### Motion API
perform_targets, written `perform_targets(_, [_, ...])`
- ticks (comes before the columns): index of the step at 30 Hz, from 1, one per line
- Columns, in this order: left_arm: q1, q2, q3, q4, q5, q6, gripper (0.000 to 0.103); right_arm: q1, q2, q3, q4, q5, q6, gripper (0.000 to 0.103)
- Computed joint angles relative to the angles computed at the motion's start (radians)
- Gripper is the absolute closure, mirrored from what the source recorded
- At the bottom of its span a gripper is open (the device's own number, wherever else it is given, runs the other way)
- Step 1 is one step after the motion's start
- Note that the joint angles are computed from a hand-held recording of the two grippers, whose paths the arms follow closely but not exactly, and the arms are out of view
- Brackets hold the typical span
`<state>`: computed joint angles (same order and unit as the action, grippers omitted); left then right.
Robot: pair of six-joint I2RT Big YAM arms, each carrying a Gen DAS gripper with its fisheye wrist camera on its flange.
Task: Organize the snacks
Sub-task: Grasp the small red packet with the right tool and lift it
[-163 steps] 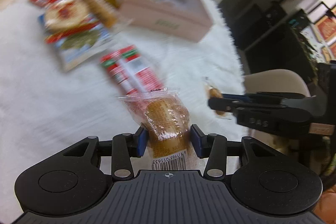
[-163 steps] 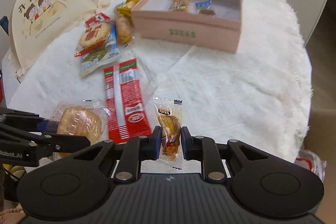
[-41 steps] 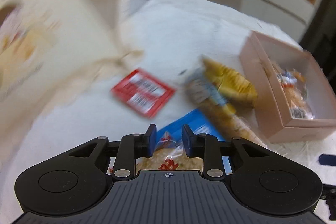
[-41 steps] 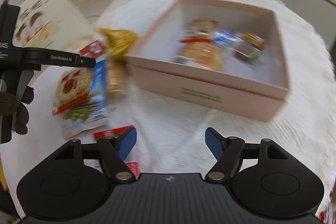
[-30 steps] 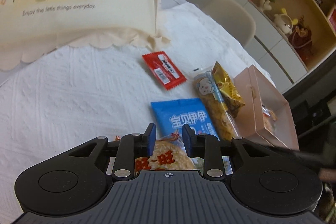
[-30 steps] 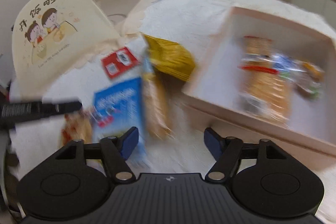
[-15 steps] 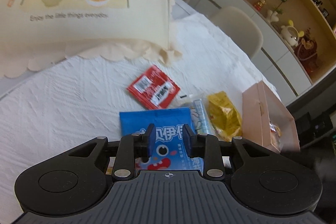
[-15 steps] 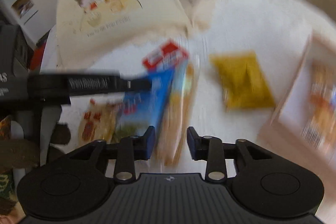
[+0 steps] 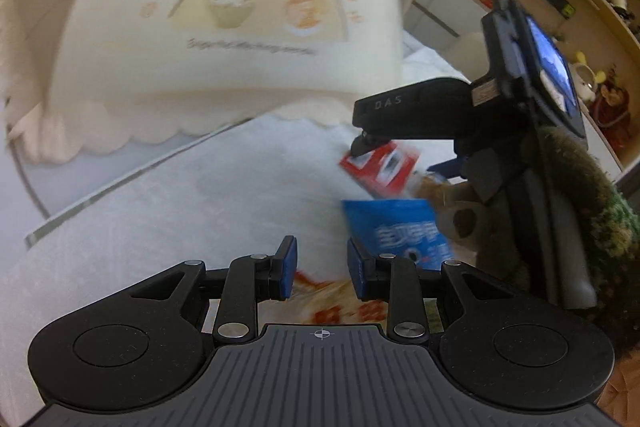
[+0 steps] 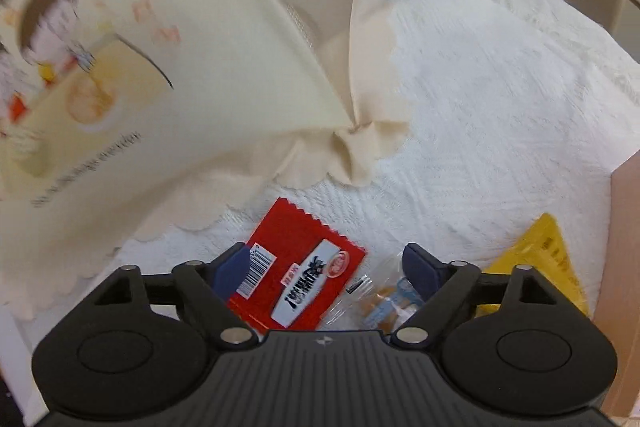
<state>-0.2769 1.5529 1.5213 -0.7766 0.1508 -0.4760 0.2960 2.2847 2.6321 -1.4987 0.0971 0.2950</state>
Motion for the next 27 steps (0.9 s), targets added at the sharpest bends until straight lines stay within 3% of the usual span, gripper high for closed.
perform_targets(3, [0.007,-0.013,-0.025,0.009,0.009,-0.025,0.072,0.018,-0.066,-0.133,0.093,0.005,-0.053,0.012])
perform_targets(4, [0.006,-0.014,-0.028,0.010,0.011,-0.033,0.072,0.023,-0.084,-0.166,0.119,-0.001,-0.086,0.020])
perform_targets(6, [0.004,-0.017,-0.032,0.008,0.024,-0.046,0.072,0.025,-0.131,-0.241,0.175,-0.029,-0.161,0.043])
perform_targets(7, [0.002,-0.020,-0.033,0.009,0.028,-0.048,0.072,0.020,-0.145,-0.255,0.178,-0.059,-0.184,0.067])
perform_targets(8, [-0.001,-0.023,-0.034,0.007,0.032,-0.047,0.072,0.010,-0.161,-0.266,0.173,-0.107,-0.195,0.084])
perform_targets(14, [-0.027,-0.028,-0.026,-0.004,0.047,-0.053,0.072,-0.044,-0.304,-0.412,0.237,-0.196,-0.226,0.100])
perform_targets(18, [-0.034,-0.043,-0.031,-0.008,0.057,-0.051,0.072,-0.073,-0.353,-0.462,0.252,-0.232,-0.223,0.101])
perform_targets(22, [-0.027,-0.054,-0.043,-0.015,0.055,-0.038,0.072,-0.081,-0.341,-0.430,0.262,-0.210,-0.215,0.100])
perform_targets(24, [-0.023,-0.066,-0.059,-0.014,0.053,-0.045,0.072,-0.082,-0.293,-0.363,0.223,-0.222,-0.202,0.096])
perform_targets(25, [-0.021,-0.071,-0.067,-0.010,0.053,-0.052,0.072,-0.080,-0.240,-0.287,0.161,-0.235,-0.187,0.082])
perform_targets(26, [-0.017,-0.079,-0.078,-0.007,0.057,-0.060,0.072,-0.076,-0.183,-0.206,0.098,-0.239,-0.158,0.057])
perform_targets(27, [-0.014,-0.083,-0.086,-0.004,0.059,-0.067,0.072,-0.069,-0.139,-0.150,0.064,-0.226,-0.120,0.047])
